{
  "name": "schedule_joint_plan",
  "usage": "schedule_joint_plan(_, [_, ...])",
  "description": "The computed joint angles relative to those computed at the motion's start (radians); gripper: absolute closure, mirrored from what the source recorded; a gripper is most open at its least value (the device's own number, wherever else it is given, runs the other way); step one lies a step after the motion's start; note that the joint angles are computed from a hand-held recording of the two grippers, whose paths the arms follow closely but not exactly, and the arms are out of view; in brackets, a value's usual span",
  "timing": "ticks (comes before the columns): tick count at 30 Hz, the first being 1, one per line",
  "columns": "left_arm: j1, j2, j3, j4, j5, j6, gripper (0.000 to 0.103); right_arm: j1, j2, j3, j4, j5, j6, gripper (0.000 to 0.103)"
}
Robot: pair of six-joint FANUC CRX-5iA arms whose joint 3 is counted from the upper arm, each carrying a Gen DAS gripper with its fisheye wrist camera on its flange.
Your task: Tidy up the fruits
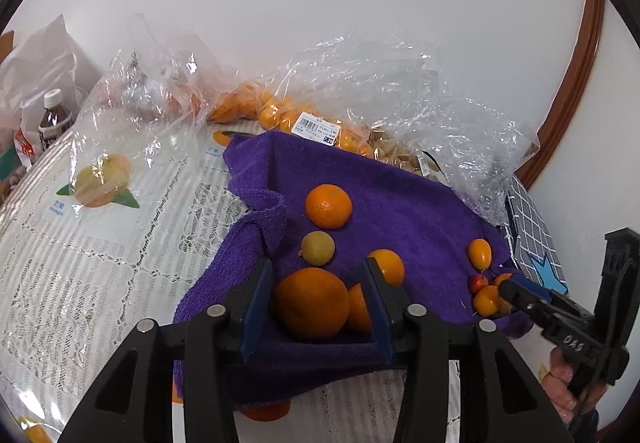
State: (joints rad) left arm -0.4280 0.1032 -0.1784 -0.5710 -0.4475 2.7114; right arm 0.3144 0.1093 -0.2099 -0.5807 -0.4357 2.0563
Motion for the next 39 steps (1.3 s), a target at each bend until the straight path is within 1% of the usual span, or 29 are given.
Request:
schedule_joint_plan(2, [-0.012,-0.005,0.005,-0.018,-0.021,0.012,0.058,0.006,-0.018,-0.018,0.023,0.017,-0.032,0.041])
schedule_joint_plan(4, [-0.031,-0.013,0.011,-0.052,-0.045,0.041,0.055,0.021,-0.045,-0.046,0.088,0.028,-0.121,0.041])
schedule_joint_plan(5, [-0.046,-0.016,0.019,-0.075,-0.068,0.062,0.054,0.021,-0.057,-0.052,0.101,0.014,-0.151,0.041])
schedule_joint_plan(7, [-0.079,-0.020,0.040,-0.101,-0.139,0.089,0.054,0.024,-0.089,-0.069,0.138,-0.014,-0.216,0.041])
schedule_joint_plan(8, [-0.091,-0.028,0.042,-0.098,-0.161,0.089,0.054,0.034,-0.116,-0.093,0.185,-0.010,-0.267,0.041])
schedule_joint_plan(9, [-0.102,-0.041,0.036,-0.098,-0.166,0.094,0.053,0.058,-0.149,-0.136,0.283,0.015,-0.367,0.041])
schedule_joint_plan(11, [-0.145,-0.056,0.047,-0.125,-0.224,0.122,0.049,0.093,-0.224,-0.221,0.458,0.055,-0.542,0.039])
schedule_joint_plan(12, [-0.170,-0.060,0.058,-0.146,-0.259,0.136,0.049,0.096,-0.248,-0.238,0.482,0.055,-0.568,0.033])
schedule_joint_plan(13, [-0.189,-0.060,0.071,-0.156,-0.294,0.139,0.049,0.088,-0.276,-0.240,0.459,0.034,-0.544,0.031])
schedule_joint_plan(14, [-0.207,-0.066,0.082,-0.153,-0.328,0.136,0.048,0.075,-0.310,-0.235,0.412,0.000,-0.497,0.031])
schedule_joint_plan(15, [-0.218,-0.081,0.083,-0.134,-0.336,0.124,0.048,0.072,-0.332,-0.242,0.412,-0.013,-0.503,0.031])
schedule_joint_plan(16, [-0.226,-0.089,0.087,-0.121,-0.345,0.112,0.047,0.076,-0.358,-0.260,0.444,-0.013,-0.546,0.031])
schedule_joint_plan(17, [-0.246,-0.099,0.096,-0.120,-0.363,0.105,0.046,0.087,-0.393,-0.294,0.504,-0.006,-0.618,0.031])
schedule_joint_plan(18, [-0.274,-0.105,0.108,-0.140,-0.390,0.114,0.041,0.098,-0.427,-0.326,0.563,0.000,-0.682,0.026])
schedule_joint_plan(19, [-0.304,-0.104,0.127,-0.164,-0.430,0.123,0.039,0.107,-0.467,-0.358,0.615,0.004,-0.737,0.015])
schedule_joint_plan(21, [-0.355,-0.094,0.163,-0.200,-0.506,0.130,0.035,0.123,-0.542,-0.422,0.713,0.026,-0.833,0.009])
schedule_joint_plan(22, [-0.371,-0.091,0.178,-0.198,-0.533,0.117,0.034,0.136,-0.582,-0.461,0.785,0.036,-0.899,0.007])
schedule_joint_plan(23, [-0.377,-0.094,0.183,-0.186,-0.539,0.103,0.032,0.147,-0.620,-0.496,0.855,0.041,-0.960,0.006])
schedule_joint_plan(25, [-0.394,-0.099,0.196,-0.174,-0.558,0.095,0.032,0.162,-0.677,-0.526,0.893,0.032,-0.984,0.002])
schedule_joint_plan(26, [-0.415,-0.097,0.210,-0.189,-0.582,0.105,0.031,0.173,-0.711,-0.542,0.912,0.020,-1.001,0.002])
schedule_joint_plan(29, [-0.479,-0.080,0.259,-0.243,-0.666,0.126,0.023,0.200,-0.764,-0.563,0.972,-0.031,-1.060,0.000])
schedule_joint_plan(31, [-0.505,-0.075,0.279,-0.259,-0.696,0.133,0.019,0.217,-0.783,-0.569,1.003,-0.066,-1.098,0.000])
schedule_joint_plan(33, [-0.521,-0.071,0.299,-0.260,-0.722,0.132,0.014,0.233,-0.797,-0.567,1.003,-0.098,-1.104,0.000])
schedule_joint_plan(36, [-0.550,-0.056,0.331,-0.280,-0.778,0.125,0.012,0.262,-0.826,-0.588,1.075,-0.127,-1.167,0.000])
schedule_joint_plan(39, [-0.564,-0.051,0.347,-0.290,-0.807,0.116,0.011,0.271,-0.853,-0.590,1.083,-0.153,-1.175,0.000])
